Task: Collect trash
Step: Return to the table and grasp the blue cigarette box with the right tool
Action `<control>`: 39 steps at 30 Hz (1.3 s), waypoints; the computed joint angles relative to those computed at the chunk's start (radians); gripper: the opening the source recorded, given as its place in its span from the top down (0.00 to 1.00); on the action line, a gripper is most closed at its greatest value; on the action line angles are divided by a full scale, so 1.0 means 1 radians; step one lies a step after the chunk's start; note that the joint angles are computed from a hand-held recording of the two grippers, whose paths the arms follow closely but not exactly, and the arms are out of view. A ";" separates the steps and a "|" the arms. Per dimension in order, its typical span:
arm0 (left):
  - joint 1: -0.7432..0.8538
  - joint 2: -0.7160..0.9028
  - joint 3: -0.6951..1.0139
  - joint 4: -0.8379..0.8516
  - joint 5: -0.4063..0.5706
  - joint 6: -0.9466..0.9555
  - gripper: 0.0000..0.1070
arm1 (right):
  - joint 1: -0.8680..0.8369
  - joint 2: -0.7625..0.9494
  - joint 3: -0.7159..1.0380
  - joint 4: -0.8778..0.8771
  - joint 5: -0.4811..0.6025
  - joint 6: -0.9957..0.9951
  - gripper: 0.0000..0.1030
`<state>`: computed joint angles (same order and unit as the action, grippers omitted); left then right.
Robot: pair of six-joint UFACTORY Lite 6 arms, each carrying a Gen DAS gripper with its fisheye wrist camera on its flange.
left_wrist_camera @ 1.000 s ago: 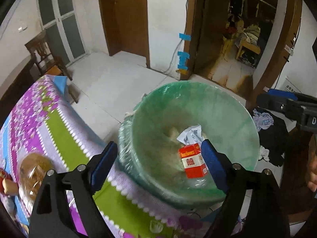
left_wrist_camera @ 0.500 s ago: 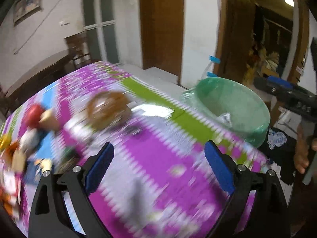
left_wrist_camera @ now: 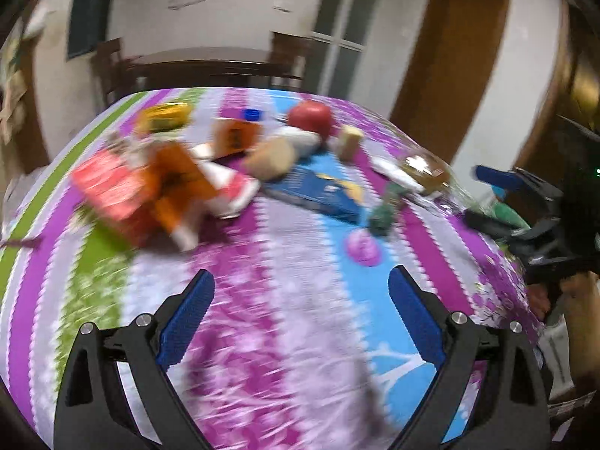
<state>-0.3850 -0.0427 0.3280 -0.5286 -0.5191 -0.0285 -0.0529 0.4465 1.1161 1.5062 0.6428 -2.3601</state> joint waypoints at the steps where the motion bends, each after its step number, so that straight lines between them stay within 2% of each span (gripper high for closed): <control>1: 0.017 -0.027 -0.029 0.006 -0.006 -0.005 0.15 | 0.064 0.044 0.065 -0.052 -0.042 0.066 0.05; 3: 0.031 -0.079 -0.083 -0.011 -0.023 0.004 0.15 | 0.187 0.149 0.216 -0.185 -0.139 0.275 0.05; 5: 0.044 -0.117 -0.135 -0.015 -0.047 0.008 0.14 | 0.268 0.291 0.402 -0.347 -0.189 0.484 0.05; 8: 0.120 -0.193 -0.223 0.066 -0.057 -0.026 0.13 | 0.315 0.482 0.685 -0.627 -0.127 0.798 0.05; 11: 0.244 -0.202 -0.260 0.267 -0.065 -0.163 0.13 | 0.349 0.591 0.860 -0.889 -0.066 1.088 0.05; 13: 0.331 -0.218 -0.294 0.409 -0.075 -0.258 0.13 | 0.365 0.637 0.910 -0.971 -0.070 1.148 0.05; 15: 0.401 -0.215 -0.309 0.525 -0.090 -0.339 0.13 | 0.358 0.692 0.993 -0.991 -0.005 1.151 0.06; 17: 0.462 -0.193 -0.313 0.617 -0.114 -0.398 0.13 | 0.336 0.744 1.083 -0.986 0.090 1.192 0.18; 18: 0.480 -0.191 -0.314 0.642 -0.117 -0.417 0.13 | 0.334 0.748 1.079 -0.975 0.097 1.208 0.21; 20: 0.497 -0.184 -0.313 0.658 -0.121 -0.435 0.13 | 0.342 0.700 1.007 -0.953 0.056 1.241 0.38; 23: 0.498 -0.197 -0.306 0.657 -0.109 -0.447 0.13 | 0.350 0.549 0.736 -0.833 -0.083 1.101 0.40; 27: 0.425 -0.239 -0.273 0.469 -0.057 -0.301 0.13 | 0.337 0.311 0.328 -0.521 -0.159 0.759 0.41; 29: 0.438 -0.262 -0.238 0.446 -0.008 -0.243 0.13 | 0.295 0.194 0.140 -0.372 -0.132 0.619 0.41; 31: 0.486 -0.271 -0.190 0.528 0.046 -0.270 0.13 | 0.232 0.112 0.012 -0.294 -0.072 0.557 0.41; 33: 0.527 -0.231 -0.119 0.634 0.049 -0.323 0.13 | 0.165 0.048 -0.097 -0.209 -0.031 0.472 0.41; 36: 0.527 -0.073 0.039 0.598 0.036 -0.194 0.13 | 0.015 -0.017 -0.214 -0.172 0.093 0.426 0.41; 39: 0.578 0.090 0.218 0.790 0.089 -0.287 0.13 | -0.088 -0.016 -0.242 -0.181 0.167 0.437 0.41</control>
<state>0.1929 0.0468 0.5457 0.2610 -0.4301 -0.3153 -0.1409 0.4300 0.8742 1.3249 0.8093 -1.9230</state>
